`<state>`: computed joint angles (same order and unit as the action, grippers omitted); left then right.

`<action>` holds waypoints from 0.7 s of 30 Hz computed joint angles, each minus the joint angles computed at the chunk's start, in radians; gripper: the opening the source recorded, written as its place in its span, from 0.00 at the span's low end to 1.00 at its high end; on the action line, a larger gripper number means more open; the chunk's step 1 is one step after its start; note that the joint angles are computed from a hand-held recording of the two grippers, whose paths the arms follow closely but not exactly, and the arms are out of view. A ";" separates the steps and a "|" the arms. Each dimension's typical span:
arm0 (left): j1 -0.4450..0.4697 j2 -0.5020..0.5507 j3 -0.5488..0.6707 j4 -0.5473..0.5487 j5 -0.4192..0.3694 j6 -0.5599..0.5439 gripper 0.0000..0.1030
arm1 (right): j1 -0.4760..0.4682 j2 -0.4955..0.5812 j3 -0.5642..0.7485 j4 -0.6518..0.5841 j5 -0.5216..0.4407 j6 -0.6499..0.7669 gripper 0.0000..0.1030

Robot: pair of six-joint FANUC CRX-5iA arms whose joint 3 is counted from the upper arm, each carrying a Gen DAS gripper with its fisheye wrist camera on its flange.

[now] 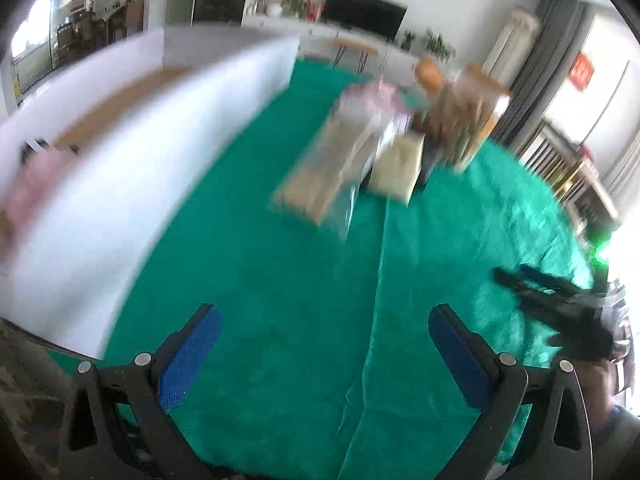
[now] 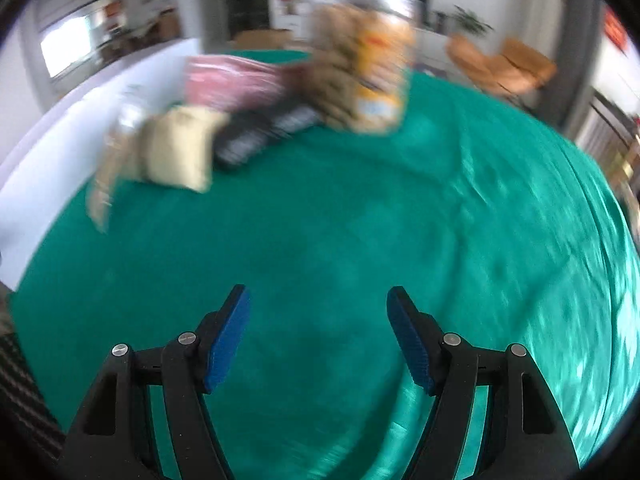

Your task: Organize soft objects

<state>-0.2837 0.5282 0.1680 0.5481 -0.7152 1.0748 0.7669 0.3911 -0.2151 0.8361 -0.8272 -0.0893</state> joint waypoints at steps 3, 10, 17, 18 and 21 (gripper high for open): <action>-0.024 0.028 0.026 -0.087 0.015 0.081 1.00 | 0.003 -0.020 -0.052 0.035 0.016 -0.078 0.71; -0.046 0.079 0.095 -0.251 0.082 0.245 1.00 | 0.011 0.000 -0.041 0.065 -0.009 -0.091 0.78; -0.073 0.076 0.108 -0.405 0.105 0.301 1.00 | 0.008 0.019 -0.026 0.061 -0.014 -0.080 0.82; -0.076 0.071 0.099 -0.416 0.120 0.306 1.00 | 0.009 0.018 -0.027 0.061 -0.015 -0.080 0.82; -0.076 0.071 0.097 -0.408 0.124 0.303 1.00 | 0.010 0.018 -0.027 0.060 -0.017 -0.082 0.82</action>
<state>-0.3599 0.5990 0.2647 0.1401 -0.5910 1.3776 0.7765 0.4093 -0.2425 0.8963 -0.8437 -0.1713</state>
